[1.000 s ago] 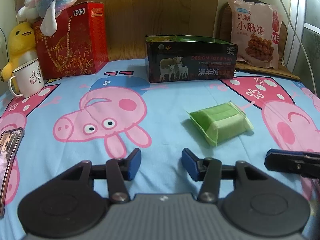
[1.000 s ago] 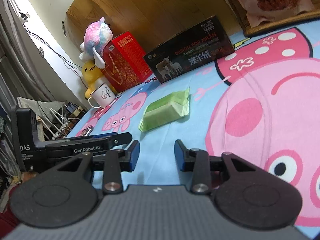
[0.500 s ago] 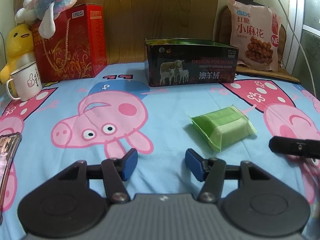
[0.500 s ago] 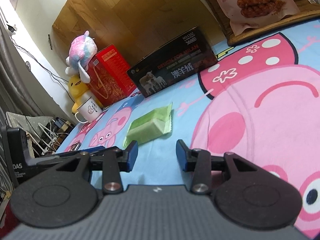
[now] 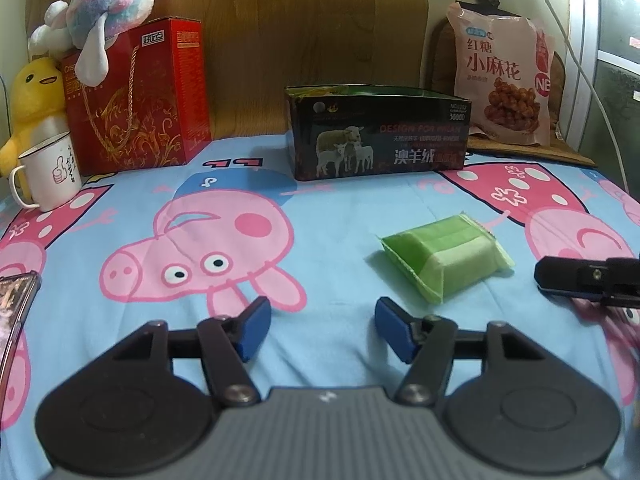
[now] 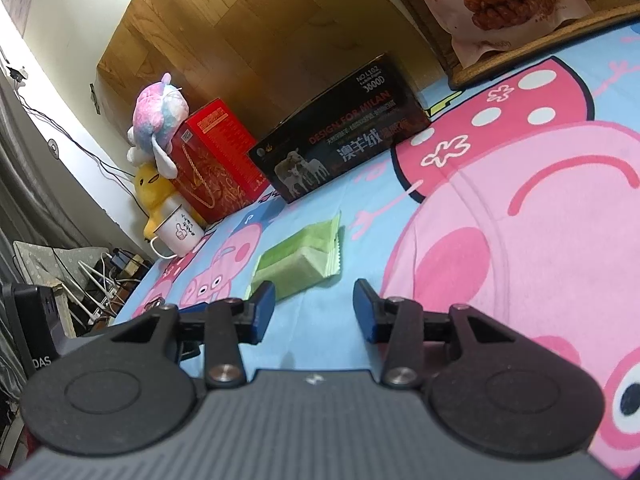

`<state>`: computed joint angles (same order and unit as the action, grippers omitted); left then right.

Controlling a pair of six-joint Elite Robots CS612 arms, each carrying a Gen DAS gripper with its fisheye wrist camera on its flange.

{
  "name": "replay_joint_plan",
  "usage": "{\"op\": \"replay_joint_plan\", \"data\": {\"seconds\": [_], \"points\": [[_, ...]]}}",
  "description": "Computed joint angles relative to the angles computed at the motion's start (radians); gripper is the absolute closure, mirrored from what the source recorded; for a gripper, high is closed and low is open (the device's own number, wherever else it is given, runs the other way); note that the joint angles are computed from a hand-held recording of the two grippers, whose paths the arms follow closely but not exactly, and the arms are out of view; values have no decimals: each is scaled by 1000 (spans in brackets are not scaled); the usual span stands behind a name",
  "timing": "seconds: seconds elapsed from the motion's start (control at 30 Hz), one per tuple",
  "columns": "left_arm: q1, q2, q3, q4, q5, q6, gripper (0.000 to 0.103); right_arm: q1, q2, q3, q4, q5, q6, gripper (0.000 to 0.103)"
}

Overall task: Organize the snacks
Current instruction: 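Reach the open left gripper toward the light green pastry pack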

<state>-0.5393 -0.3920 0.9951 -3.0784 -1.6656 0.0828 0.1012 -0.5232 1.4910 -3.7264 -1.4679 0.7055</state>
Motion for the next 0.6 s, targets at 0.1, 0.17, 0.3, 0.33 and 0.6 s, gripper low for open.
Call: {"op": "replay_joint_plan", "data": {"seconds": [0.1, 0.17, 0.3, 0.33, 0.6], "points": [[0, 1, 1, -2, 0, 0, 36, 1, 1, -2, 1, -5, 0, 56], [1, 2, 0, -2, -2, 0, 35, 1, 2, -3, -1, -4, 1, 54], [1, 3, 0, -6, -3, 3, 32, 1, 4, -6, -6, 0, -8, 50], [1, 3, 0, -6, -3, 3, 31, 2, 4, -7, -7, 0, -12, 49], [4, 5, -6, 6, -10, -2, 18, 2, 7, -17, -9, 54, -98, 16]]}}
